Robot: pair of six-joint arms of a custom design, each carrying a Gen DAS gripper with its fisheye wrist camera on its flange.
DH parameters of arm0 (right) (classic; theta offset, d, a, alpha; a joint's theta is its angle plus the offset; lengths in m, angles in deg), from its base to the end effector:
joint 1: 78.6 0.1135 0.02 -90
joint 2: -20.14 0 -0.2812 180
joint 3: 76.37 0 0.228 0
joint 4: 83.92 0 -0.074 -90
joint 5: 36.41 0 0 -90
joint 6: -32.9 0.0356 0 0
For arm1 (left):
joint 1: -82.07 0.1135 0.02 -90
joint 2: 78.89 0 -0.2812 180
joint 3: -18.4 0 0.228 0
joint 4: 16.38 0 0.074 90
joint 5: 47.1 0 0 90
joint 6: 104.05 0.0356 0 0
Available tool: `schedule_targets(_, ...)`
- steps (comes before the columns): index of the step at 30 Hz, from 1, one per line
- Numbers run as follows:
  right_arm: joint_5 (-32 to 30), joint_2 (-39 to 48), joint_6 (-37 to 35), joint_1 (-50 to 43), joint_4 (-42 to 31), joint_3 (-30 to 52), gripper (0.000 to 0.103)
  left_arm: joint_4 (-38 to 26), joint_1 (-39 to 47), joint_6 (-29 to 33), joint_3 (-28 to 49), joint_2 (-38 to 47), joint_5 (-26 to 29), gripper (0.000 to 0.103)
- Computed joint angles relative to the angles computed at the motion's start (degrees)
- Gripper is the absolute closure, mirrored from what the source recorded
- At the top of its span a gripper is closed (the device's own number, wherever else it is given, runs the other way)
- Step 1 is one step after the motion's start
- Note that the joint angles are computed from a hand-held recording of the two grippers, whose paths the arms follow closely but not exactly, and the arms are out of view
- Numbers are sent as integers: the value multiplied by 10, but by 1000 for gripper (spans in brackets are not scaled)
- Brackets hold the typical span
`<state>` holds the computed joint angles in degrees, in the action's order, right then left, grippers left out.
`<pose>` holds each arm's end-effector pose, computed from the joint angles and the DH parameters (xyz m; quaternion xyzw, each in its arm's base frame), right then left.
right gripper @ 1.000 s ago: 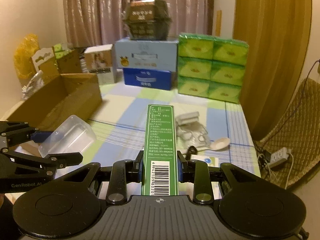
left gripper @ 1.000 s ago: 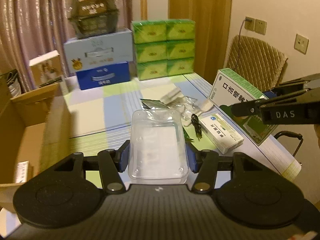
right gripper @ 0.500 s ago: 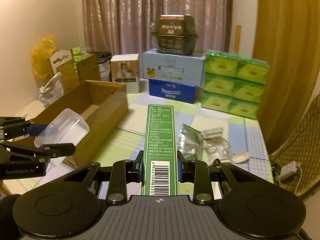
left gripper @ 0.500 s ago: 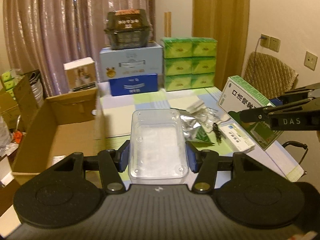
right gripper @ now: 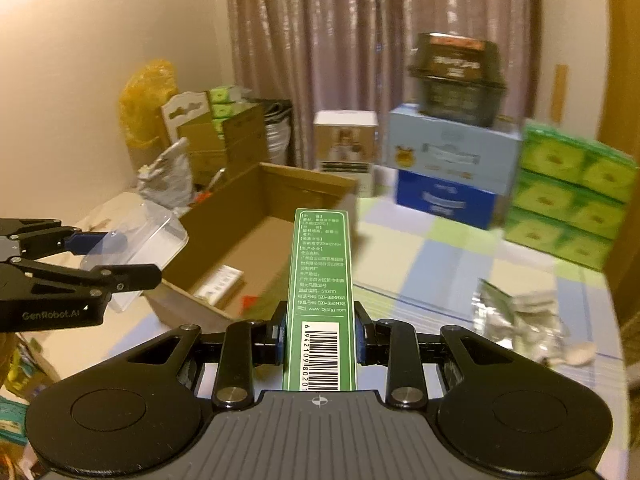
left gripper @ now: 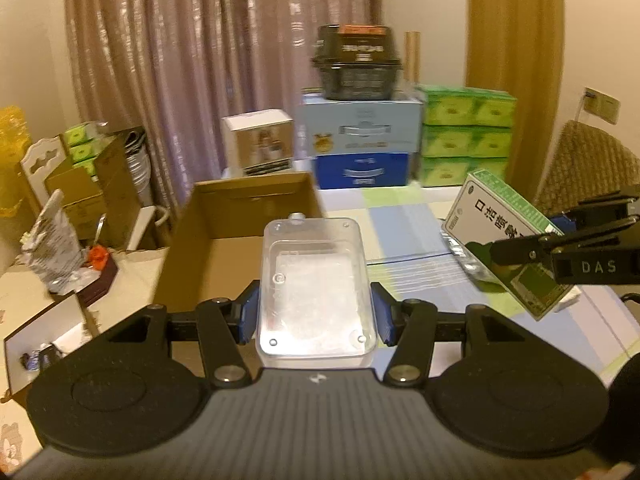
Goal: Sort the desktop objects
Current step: 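Lift the tray and green box and carry them toward the cardboard box, then open the right gripper to drop the green box into the cardboard box while the left gripper holds the tray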
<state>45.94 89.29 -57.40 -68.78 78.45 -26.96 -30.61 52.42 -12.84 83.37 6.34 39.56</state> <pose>0.2173 0.0424 0.2329 -0.1083 0.8883 0.0963 0.4358 0.2624 -0.1470 0.2527 0.2223 0.8563 -0.0893 0.4576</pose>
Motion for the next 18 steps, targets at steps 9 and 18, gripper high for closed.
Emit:
schedule_targets(9,16,158,42,69,65,88,75,-11,112,60,56,60,58,52)
schedule_targets(18,11,274,54,85,93,164,75,-13,148,78,133,157,86,52)
